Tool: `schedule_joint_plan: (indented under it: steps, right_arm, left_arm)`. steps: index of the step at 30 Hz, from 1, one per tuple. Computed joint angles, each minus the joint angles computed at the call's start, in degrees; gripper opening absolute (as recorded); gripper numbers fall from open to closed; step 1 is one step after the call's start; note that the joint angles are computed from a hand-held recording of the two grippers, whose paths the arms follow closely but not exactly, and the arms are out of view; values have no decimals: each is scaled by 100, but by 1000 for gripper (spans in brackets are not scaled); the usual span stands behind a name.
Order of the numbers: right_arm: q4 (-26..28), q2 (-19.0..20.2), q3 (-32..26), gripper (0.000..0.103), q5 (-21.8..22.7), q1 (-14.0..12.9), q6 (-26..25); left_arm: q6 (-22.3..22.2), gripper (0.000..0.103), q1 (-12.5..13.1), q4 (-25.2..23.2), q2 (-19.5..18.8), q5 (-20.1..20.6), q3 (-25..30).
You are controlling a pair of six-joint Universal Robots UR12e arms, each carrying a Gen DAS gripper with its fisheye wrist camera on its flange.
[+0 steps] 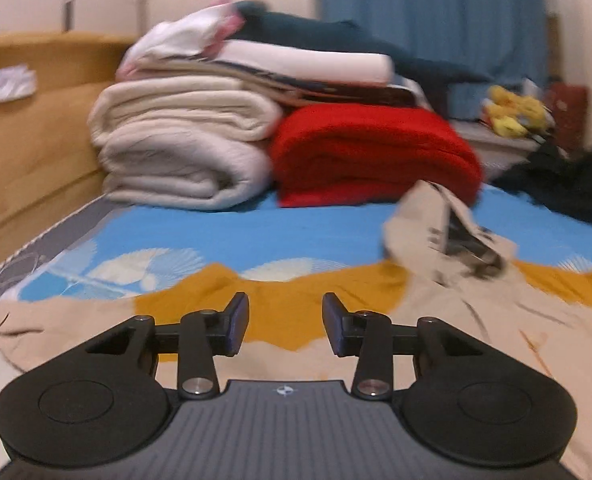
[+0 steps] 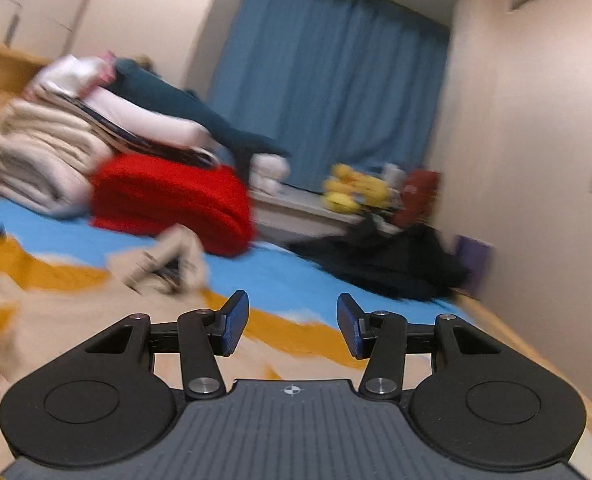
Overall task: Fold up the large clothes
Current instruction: 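Move the left tool to the cuff of the sleeve nearest it, then grasp the sleeve cuff with the left tool, fold it across the body, release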
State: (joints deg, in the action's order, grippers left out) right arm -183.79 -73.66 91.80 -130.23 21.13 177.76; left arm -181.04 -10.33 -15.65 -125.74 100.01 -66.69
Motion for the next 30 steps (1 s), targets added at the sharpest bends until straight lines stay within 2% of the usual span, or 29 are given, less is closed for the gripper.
schedule_joint_plan:
  steps: [2,5,7,10,13,15,20,23,26,27,29,30]
  right_arm:
    - [93,226,-464,53,392,-59,83]
    - [608,539,-1135,53,1225,-190,632]
    - [782,778,-1474,53,1610,-242,893]
    - [794,987,-1560,53,1913,-258,1093]
    - [1480,1046,-1547,53,2408,-309,1366]
    - [1602,1113,-1626,53,2680,-336,1411]
    - [1470,1288,-1729,52,2899,-336,937]
    - [1653,1350,-1812,52,3103,-391,1014]
    - [1699,1382,-1794,51,3161,-413,1103]
    - [1820,1396,-1823,48,3182,-430,1163]
    - [1889,1386,-1785,32,3258,-456,1340]
    - [1958,1385,-1785,27,3306,-474,1407]
  left_arm:
    - [-316,45,111,-205,-57,91,123]
    - [-691,45,272,-414,-83,197,146]
    - [-809,45,385,-530,-66,296,107]
    - [-944,45,552,-735,-98,474,80]
    - [-1280,46,745,-962,-113,537,27]
    - [-1631,48,873,-1139,-112,528,-2]
    - [-2808,54,1204,-1580,-60,526,-111]
    - [-3412,54,1376,-1753,-50,442,-170]
    - [-3818,53,1495,-1820,-47,340,-235]
    - [-3941,54,1526,-1798,-55,311,-251]
    - [-4142,53,1566,-1714,-56,289,-306]
    - [-4207,53,1579,-1616,-80,295,-313]
